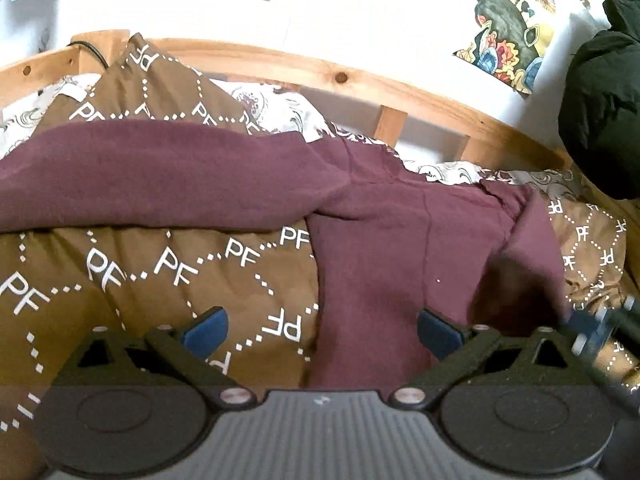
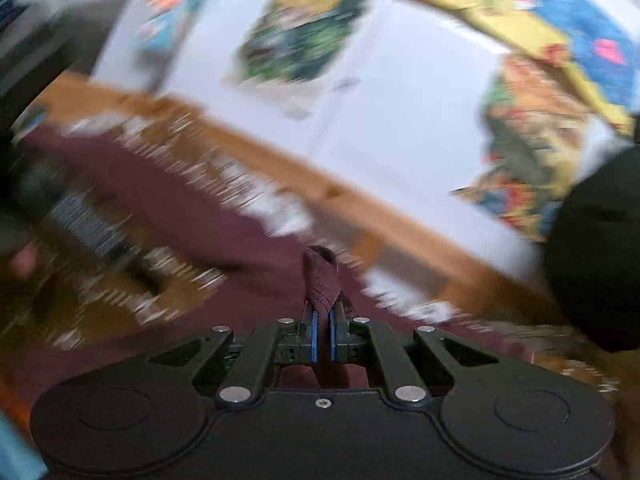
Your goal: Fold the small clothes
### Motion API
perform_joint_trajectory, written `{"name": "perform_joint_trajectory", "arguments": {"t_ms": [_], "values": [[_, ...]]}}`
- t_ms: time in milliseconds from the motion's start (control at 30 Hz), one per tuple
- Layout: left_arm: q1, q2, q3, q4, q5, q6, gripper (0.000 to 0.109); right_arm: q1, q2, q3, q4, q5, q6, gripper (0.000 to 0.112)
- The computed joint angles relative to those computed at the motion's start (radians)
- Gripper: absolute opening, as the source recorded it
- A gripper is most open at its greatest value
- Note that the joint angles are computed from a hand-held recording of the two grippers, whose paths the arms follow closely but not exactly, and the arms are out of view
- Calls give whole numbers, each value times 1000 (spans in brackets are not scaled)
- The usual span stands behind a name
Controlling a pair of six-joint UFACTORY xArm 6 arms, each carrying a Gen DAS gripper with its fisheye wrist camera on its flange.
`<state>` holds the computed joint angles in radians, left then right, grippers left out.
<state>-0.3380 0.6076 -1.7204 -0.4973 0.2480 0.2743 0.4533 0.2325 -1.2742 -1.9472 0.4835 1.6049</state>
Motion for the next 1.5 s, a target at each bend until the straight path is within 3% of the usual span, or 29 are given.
{"name": "perform_joint_trajectory", "arguments": {"t_ms": [100,200,267,433,533,667,767,867,933,1033,1100,1167,1233,1333,1400,1467,1500], "values": [[-5,13,-12,-33,7,30,102,22,20,7,68,-35,-64,9],[-7,24,-26,-76,22,69,102,-2,25,12,134,-147,-115,37],[-9,27,-32,-141,26,122,102,-2,-3,59,154,-190,-130,65],[-13,37,-55,-315,65,273,102,-23,-86,162,157,-265,-36,82],[-17,52,-77,-285,136,292,102,-34,-141,220,125,-218,111,86],[-28,73,-97,-119,234,233,102,-60,-161,235,196,-98,214,87],[-37,90,-116,7,289,179,102,-108,-123,174,236,-37,184,89],[-46,91,-114,88,334,156,102,-196,-51,71,318,-39,116,88],[-53,55,-47,64,310,199,102,-253,25,-36,366,-49,78,87],[-78,19,38,159,221,186,102,-310,156,-209,531,-36,-94,83],[-88,9,65,197,188,172,102,-346,235,-306,636,-57,-179,69],[-87,2,77,184,184,171,102,-366,282,-356,774,-67,-264,5],[-86,3,73,167,190,171,102,-375,292,-370,817,-61,-264,6],[-83,16,57,166,194,174,102,-370,259,-352,632,-17,-109,5],[-82,17,51,168,205,172,102,-379,255,-339,634,-19,-95,5],[-75,22,28,164,238,173,102,-380,258,-331,721,-4,-157,19],[-71,24,16,153,258,177,102,-374,247,-316,701,6,-133,24]]}}
